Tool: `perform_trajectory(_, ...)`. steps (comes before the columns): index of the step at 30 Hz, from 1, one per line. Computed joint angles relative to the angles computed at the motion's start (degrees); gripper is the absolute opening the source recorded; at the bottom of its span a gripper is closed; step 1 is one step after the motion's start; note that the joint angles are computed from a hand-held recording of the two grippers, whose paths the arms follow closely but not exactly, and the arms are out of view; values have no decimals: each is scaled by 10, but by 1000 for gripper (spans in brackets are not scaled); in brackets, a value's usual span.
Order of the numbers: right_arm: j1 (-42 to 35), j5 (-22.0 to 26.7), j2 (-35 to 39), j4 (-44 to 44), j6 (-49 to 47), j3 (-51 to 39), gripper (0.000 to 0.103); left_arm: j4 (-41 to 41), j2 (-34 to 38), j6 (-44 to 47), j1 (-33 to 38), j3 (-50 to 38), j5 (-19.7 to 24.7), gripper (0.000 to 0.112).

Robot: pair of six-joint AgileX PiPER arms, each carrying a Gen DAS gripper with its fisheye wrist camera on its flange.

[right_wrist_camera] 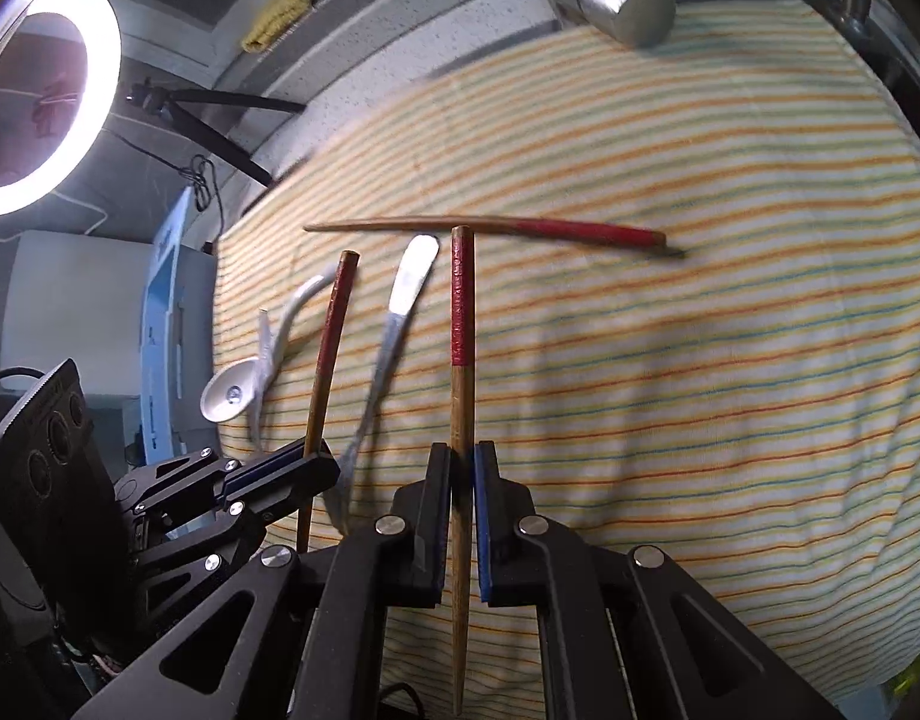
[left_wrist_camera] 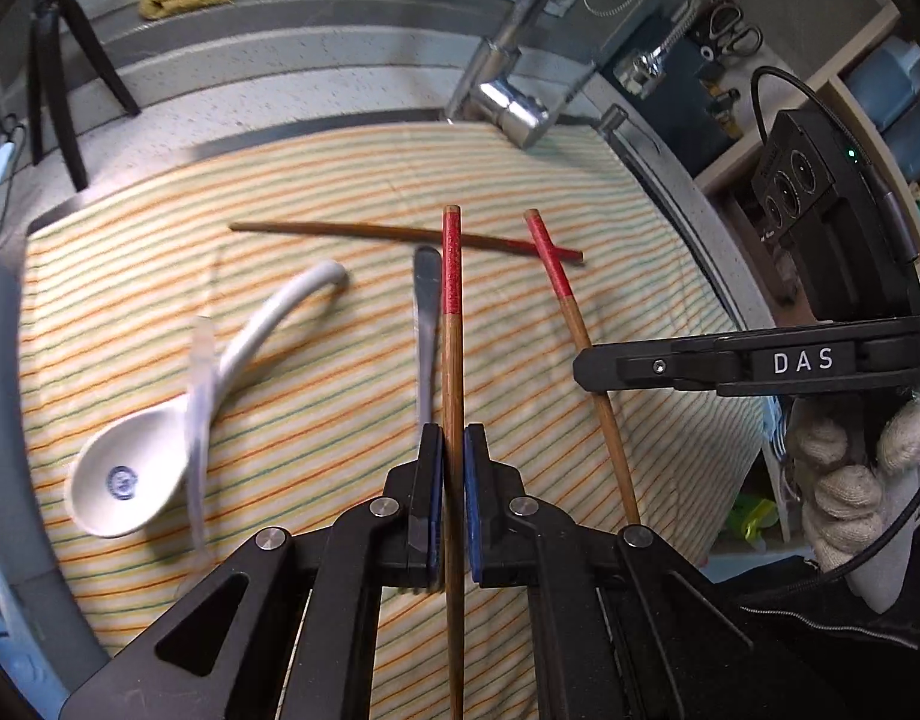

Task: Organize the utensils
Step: 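Carry both red-tipped chopsticks over the blue basket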

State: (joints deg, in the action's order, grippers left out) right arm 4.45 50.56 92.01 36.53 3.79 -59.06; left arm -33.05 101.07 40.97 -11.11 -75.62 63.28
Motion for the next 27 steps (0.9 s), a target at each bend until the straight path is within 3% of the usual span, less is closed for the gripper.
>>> perform_trajectory(8, 50, 4, 18, -1, 31, -96, 7, -6, -26, 19, 96, -18, 26, 5)
perform_trajectory(15, 117, 10, 97, -5, 66, -236, 7, -1, -20, 16, 178, -51, 29, 5)
perform_trajectory(21, 181, 31, 197, -37, 117, -407, 7, -1, 18, 12, 251, -110, 46, 5)
perform_trajectory(27, 230, 96, 331, -73, 182, -632, 7, 16, 54, 7, 283, -148, 37, 5)
